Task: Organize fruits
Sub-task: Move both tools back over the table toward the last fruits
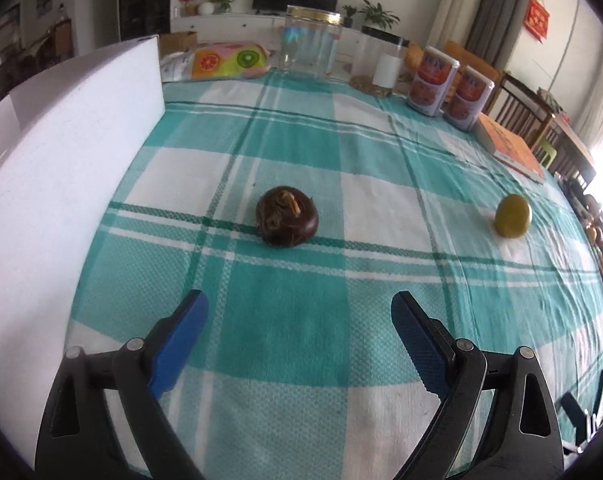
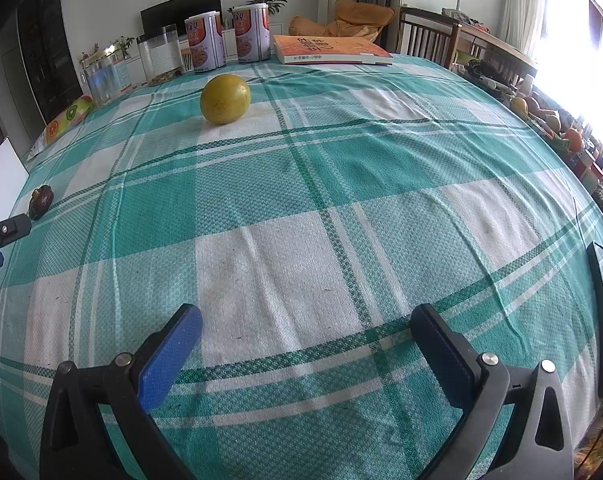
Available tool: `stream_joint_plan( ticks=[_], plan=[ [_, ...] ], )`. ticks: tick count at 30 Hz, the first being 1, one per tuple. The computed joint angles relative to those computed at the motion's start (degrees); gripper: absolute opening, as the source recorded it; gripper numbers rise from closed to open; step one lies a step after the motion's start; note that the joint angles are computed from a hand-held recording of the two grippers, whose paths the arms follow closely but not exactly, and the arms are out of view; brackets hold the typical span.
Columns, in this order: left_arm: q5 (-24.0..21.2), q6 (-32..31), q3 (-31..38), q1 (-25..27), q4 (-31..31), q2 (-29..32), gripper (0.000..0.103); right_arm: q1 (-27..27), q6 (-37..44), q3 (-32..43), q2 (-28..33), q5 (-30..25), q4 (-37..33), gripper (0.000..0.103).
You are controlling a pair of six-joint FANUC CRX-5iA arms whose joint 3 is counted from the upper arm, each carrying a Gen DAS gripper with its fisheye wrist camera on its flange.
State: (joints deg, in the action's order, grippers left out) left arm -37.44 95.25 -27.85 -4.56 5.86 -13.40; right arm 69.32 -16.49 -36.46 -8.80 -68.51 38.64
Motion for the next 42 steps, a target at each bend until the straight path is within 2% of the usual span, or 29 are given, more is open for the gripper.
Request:
stream_joint_plan(
  ticks=[4, 6, 8, 10, 11, 15, 17, 21, 23, 25, 27, 28, 29, 30, 34, 42],
  plan=[
    [-1.8, 6.5, 7.2, -1.7, -8.4, 7.0, 0.090, 0.0, 0.0, 0.0, 0.0, 0.0, 0.0, 0.103],
    [-2.3, 5.7, 8.2, -1.5, -8.5, 8.5, 0.062, 0.0, 0.0, 0.0, 0.0, 0.0, 0.0, 0.103],
    [-1.9, 4.8, 8.3, -2.3, -10.3, 8.4, 0.042, -0.1, 0.0, 0.0, 0.0, 0.1, 0.0, 0.103],
    [-1.4, 3.4, 7.4, -2.6, -10.4, 7.5, 0.042, -0.1, 0.0, 0.0, 0.0, 0.1, 0.0, 0.103],
    [-1.3, 1.7, 6.4, -2.2, -8.6, 6.7, 0.042, -0.1, 0.0, 0.0, 0.0, 0.1, 0.0, 0.103],
    [-1.1, -12.2, -1.0, -0.6, 5.2, 0.3, 0.042, -0.1, 0.0, 0.0, 0.0, 0.1, 0.0, 0.103],
    [-2.2, -18.7, -3.9, -1.2, 9.5, -2.8, 0.042, -0.1, 0.0, 0.0, 0.0, 0.1, 0.0, 0.103],
    [-4.6, -27.2, -8.2, -0.9, 16.2, -5.7, 0.042, 0.0, 0.0, 0.0, 0.0, 0.1, 0.1, 0.103],
    [-4.4, -28.1, -9.2, -1.0, 15.6, -5.9, 0.043, 0.0, 0.0, 0.0, 0.0, 0.1, 0.1, 0.103],
    [-1.9, -28.9, -10.4, -1.6, 14.6, -7.1, 0.047, 0.0, 0.0, 0.0, 0.0, 0.1, 0.1, 0.103],
    [-0.9, -26.1, -9.7, -2.4, 10.8, -7.0, 0.063, 0.0, -0.1, -0.1, 0.0, 0.1, 0.1, 0.103],
    [-0.6, -24.1, -9.2, -2.8, 8.6, -6.8, 0.079, 0.0, -0.1, -0.1, 0.0, 0.1, 0.1, 0.103],
    [0.0, -22.6, -9.0, -3.1, 6.8, -6.6, 0.085, 0.0, -0.1, 0.0, 0.0, 0.1, 0.1, 0.103],
    [1.1, -22.1, -9.5, -3.4, 5.9, -7.0, 0.085, 0.0, -0.1, 0.0, 0.0, 0.1, 0.1, 0.103],
    [0.2, -18.0, -7.7, -4.3, 2.2, -6.0, 0.095, 0.0, -0.1, -0.1, 0.0, 0.1, 0.1, 0.103],
    [0.3, -17.6, -7.7, -4.4, 1.8, -5.9, 0.096, 0.0, -0.1, -0.1, 0.0, 0.1, 0.1, 0.103]
  ],
)
